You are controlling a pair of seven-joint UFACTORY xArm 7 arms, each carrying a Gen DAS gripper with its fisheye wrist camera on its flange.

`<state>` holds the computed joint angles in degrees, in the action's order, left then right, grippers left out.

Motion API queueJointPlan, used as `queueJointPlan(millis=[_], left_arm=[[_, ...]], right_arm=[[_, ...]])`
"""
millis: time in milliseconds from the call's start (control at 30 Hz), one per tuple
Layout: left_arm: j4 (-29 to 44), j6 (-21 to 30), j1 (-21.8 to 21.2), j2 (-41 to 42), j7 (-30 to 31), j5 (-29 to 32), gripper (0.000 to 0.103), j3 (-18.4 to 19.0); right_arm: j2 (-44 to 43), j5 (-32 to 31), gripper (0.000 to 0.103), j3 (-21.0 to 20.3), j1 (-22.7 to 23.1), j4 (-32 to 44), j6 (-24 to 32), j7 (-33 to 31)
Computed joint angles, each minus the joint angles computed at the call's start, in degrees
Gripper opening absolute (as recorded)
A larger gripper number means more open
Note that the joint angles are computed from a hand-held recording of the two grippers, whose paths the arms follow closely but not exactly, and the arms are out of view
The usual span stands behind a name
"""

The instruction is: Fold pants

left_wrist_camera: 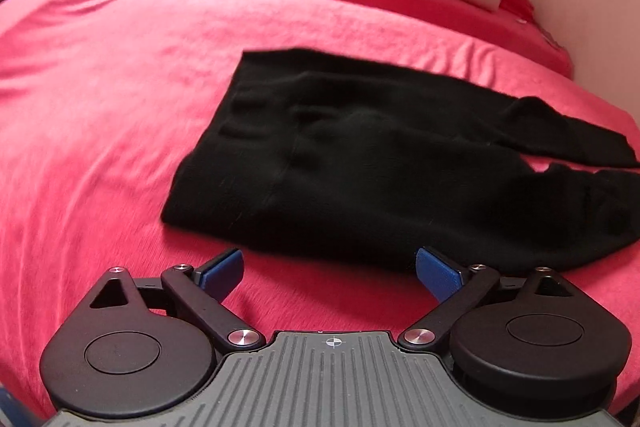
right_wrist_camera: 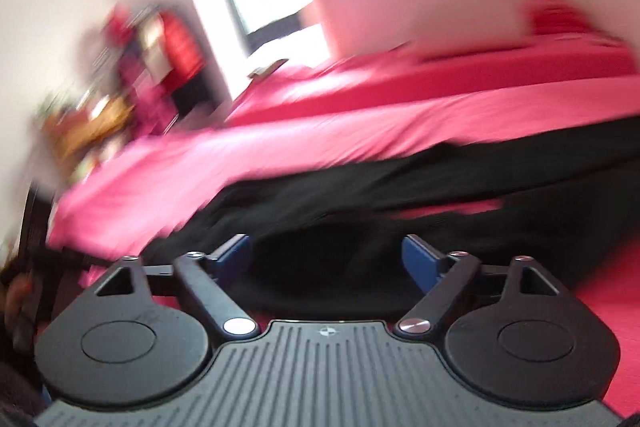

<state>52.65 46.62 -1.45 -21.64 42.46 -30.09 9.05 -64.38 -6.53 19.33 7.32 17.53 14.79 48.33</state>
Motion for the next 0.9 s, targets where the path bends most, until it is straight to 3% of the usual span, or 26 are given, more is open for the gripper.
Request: queueJointPlan(millis=[100,200,267,367,433,533,600,667,733,867,900], left_arm=[[0.57,-1.76,-1.14,1.62,0.67,-1.66,0.103,-0.64],[0.61,-3.61,-0.75,3.90,-2.61,1.31,0.103,-2.98],[-1.43,-6.60,-1.02,2.79,-2.76,2.38,0.103,-3.93],[-3.53,-8.62,-1.47,1.11,-3.14,5.10,0.103,-4.40],[-3.75,-8.38,-1.92,0.65,-3.61,5.25,0.103,-3.77],[-3.67,-8.23,-2.31,0.62,-4.11,5.59,0.103,-3.29],[-3.63,-8.43,-2.35,0.73,-4.54,6.44,0.103,-3.47],[-3.43,-8.57,-2.42,1.01,-5.00,7.13,0.103,-3.65],[-3.07,-8.66,-2.68,1.53,-5.16,7.16,0.103,-3.60],[-3.72,-10.26,-2.82,1.58,-5.89,7.99,0.103,-4.24],[-3.84,-10.40,-2.88,1.46,-6.01,8.19,0.103,-4.26]], right_arm=[[-14.18,0.78,0.099,-1.12,-8.53,-3.74,8.84,6.54],[-17.98,1.32,0.099,-5.25,-18.33,-5.31,14.46,12.87],[-14.90,0.25,0.095,-8.92,-22.67,-5.68,13.96,12.76],[-4.81,0.62,0.086,-14.32,-25.00,-5.54,7.13,10.46],[3.41,2.63,0.075,-15.50,-25.73,-5.27,0.53,11.02],[10.91,2.06,0.047,-11.27,-31.92,-5.55,-8.15,12.03],[12.31,1.60,0.009,-9.90,-34.50,-4.43,-7.16,11.99],[8.45,0.93,0.009,-11.59,-36.04,-5.96,-10.56,9.25],[2.54,-0.91,0.009,-8.32,-41.19,-7.50,-11.24,9.64],[7.34,-0.52,0.015,-10.51,-42.33,-4.09,1.34,5.23],[7.57,-0.11,0.014,-12.26,-41.45,-4.38,2.31,5.38]])
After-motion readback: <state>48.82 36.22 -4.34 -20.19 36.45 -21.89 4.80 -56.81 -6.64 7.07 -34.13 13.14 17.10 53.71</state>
